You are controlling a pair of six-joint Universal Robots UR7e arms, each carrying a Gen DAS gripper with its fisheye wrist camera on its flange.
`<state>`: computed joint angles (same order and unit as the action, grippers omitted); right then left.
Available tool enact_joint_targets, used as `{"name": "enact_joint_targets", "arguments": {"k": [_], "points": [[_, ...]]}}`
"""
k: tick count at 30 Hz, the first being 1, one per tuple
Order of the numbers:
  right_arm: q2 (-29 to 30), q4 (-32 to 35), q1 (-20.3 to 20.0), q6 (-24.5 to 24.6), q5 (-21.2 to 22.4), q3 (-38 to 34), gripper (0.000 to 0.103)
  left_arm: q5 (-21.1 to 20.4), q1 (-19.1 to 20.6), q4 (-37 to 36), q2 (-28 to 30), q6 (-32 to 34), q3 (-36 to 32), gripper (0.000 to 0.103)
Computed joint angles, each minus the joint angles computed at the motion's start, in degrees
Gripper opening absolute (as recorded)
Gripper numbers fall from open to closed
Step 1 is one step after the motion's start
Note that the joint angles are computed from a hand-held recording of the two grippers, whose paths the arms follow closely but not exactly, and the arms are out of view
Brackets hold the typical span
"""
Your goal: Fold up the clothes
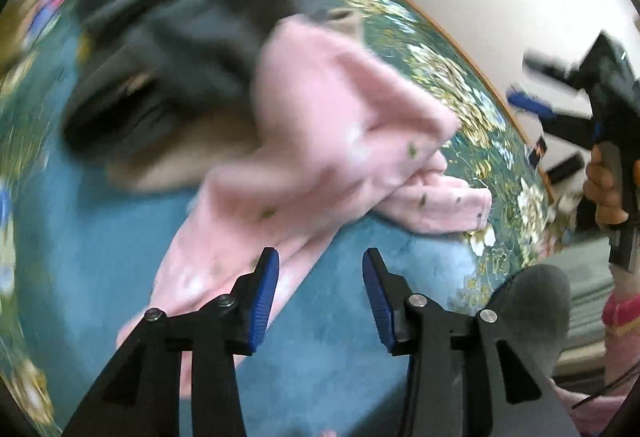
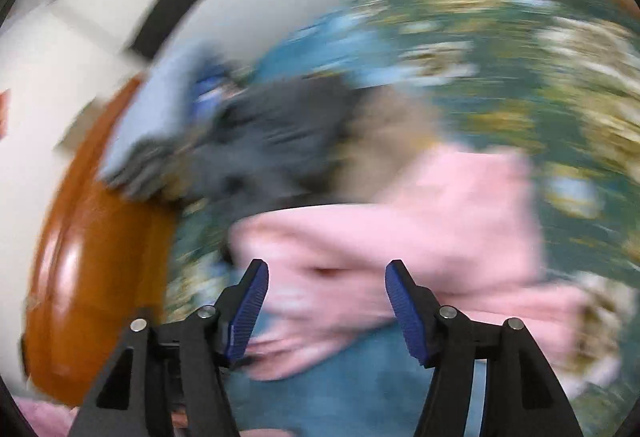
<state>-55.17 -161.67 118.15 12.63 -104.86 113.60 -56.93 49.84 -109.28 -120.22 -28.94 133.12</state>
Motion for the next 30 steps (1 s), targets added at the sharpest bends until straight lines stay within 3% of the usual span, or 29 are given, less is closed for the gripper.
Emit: {"name": "enact_joint_targets", "arguments": {"k": [3, 4, 7, 9, 16, 18, 19, 20, 21, 23, 24, 30], "points": [[-6.98, 2.72, -4.99, 5.25, -8.73, 5.91, 0.065, 3.13, -1.39, -0.35, 3.71, 0.55, -0.35, 0.049], [-8.75, 3.7, -6.93, 6.34, -9.18, 7.42, 0.065, 3.53, -1.29, -0.59, 5.16, 0.26, -0.63, 0.05], [-11.38, 4.04, -13.78, 9.44, -4.89, 11.47, 0.065, 4.01, 0.06, 0.21, 8.38, -1.64, -1.98, 0.05], [-9.9, 3.47, -16.27, 9.73, -2.64, 11.95, 0.065, 3.9, 1.44, 0.24, 10.68, -3.53, -3.26, 0.05], [-3.33, 5.93, -18.01, 7.78, -0.26, 9.9, 0.063, 7.59, 2.93, 2.36, 13.87, -6.59, -6.65, 0.056], [-2.77, 5.55, -18.31, 8.6, 0.15, 10.0, 0.042, 7.92, 3.83, 0.95, 14.97, -6.24, -7.14, 0.056], [-2.95, 5.53, -18.25, 9.25, -0.53, 10.37, 0.022, 8.05, 4.29, 0.72, 15.52, -6.32, -7.57, 0.055], [-3.15, 5.51, -18.18, 9.89, -1.19, 10.73, 0.008, 7.73, 4.86, 0.04, 16.02, -6.29, -7.87, 0.055], [-3.52, 4.65, -18.08, 10.02, -1.56, 11.2, 0.005, 7.14, 5.49, -1.03, 16.49, -6.13, -8.06, 0.054], [-4.99, 1.08, -18.16, 9.79, -1.53, 12.85, 0.005, 6.1, 6.61, -2.75, 17.45, -6.02, -8.5, 0.032], [-6.13, -0.75, -18.29, 9.8, -1.56, 13.62, 0.005, 5.86, 7.0, -3.05, 17.98, -6.21, -8.74, 0.01], [-14.32, -8.34, -17.29, 8.89, -5.48, 15.55, 0.004, 3.17, 5.57, -6.19, 17.2, -4.42, -9.22, 0.007]]}}
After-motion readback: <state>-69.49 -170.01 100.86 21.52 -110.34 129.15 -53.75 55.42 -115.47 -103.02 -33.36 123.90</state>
